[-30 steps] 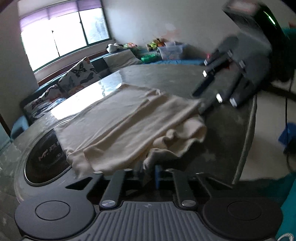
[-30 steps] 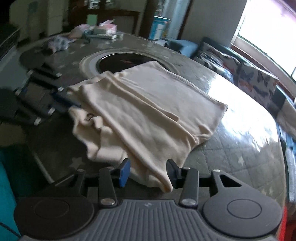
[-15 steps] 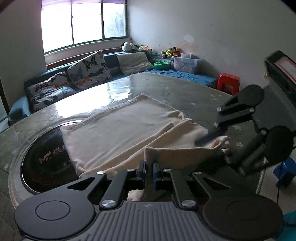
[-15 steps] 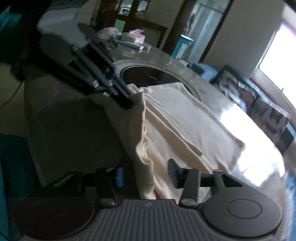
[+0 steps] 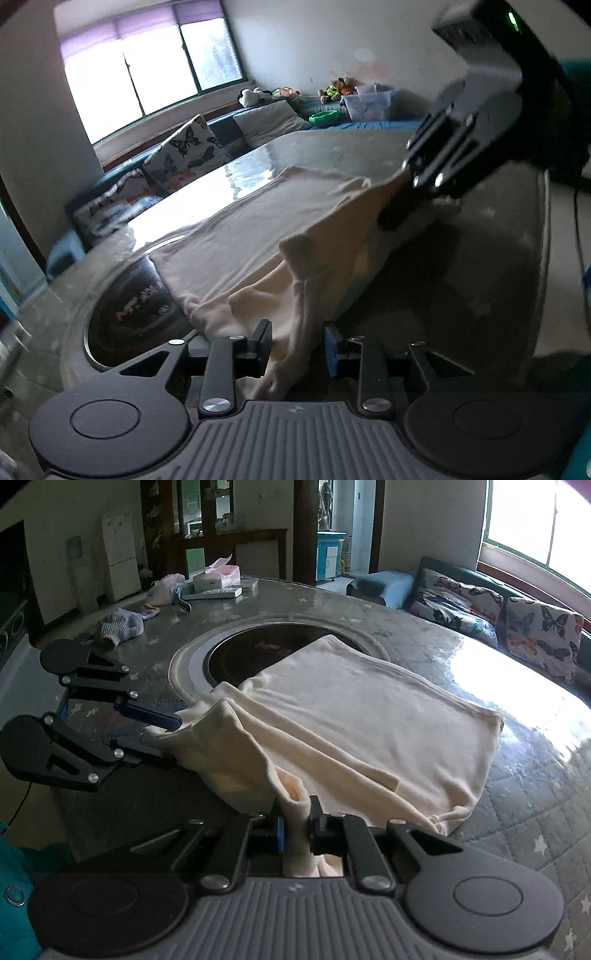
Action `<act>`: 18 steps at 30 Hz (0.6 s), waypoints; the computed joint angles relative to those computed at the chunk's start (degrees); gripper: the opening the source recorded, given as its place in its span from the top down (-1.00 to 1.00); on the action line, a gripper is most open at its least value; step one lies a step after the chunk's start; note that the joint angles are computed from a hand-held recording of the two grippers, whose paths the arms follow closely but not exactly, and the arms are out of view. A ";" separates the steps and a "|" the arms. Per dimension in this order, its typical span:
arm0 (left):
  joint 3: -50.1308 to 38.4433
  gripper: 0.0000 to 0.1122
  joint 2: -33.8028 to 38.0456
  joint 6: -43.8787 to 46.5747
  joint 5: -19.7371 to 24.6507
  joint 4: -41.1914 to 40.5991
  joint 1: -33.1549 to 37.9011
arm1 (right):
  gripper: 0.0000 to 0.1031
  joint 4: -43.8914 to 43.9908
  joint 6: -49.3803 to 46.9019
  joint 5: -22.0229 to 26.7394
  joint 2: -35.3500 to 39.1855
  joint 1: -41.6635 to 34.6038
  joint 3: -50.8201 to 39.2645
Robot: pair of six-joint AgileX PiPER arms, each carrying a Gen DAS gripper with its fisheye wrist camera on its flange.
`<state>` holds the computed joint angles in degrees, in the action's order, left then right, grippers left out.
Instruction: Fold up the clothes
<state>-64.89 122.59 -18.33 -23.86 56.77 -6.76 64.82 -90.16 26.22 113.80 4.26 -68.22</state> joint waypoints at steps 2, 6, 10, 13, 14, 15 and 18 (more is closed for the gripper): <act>-0.51 0.45 0.71 1.63 -0.04 -0.42 0.23 | 0.82 2.19 -1.98 -0.70 -0.37 0.17 0.91; -1.01 0.70 0.97 -0.75 -0.54 2.48 1.07 | 0.85 9.31 -9.15 -1.67 -2.06 0.27 4.12; 0.10 0.80 -0.42 -4.25 -1.62 5.39 1.83 | 0.87 15.68 -15.96 -1.40 -4.42 -0.01 7.40; 2.27 0.81 -2.54 -6.22 -2.96 7.82 2.53 | 0.87 18.10 -18.91 -0.90 -6.32 -0.20 9.45; 3.24 0.81 -3.50 -6.60 -3.38 8.59 2.75 | 0.87 18.15 -19.04 -0.32 -7.39 -0.42 10.39; 4.45 0.81 -4.71 -7.23 -3.99 9.67 3.15 | 0.87 17.63 -18.85 0.61 -8.75 -0.89 11.53; 8.65 0.81 -9.33 -13.08 -6.14 16.51 5.00 | 0.87 14.90 -17.25 3.89 -13.16 -2.57 14.89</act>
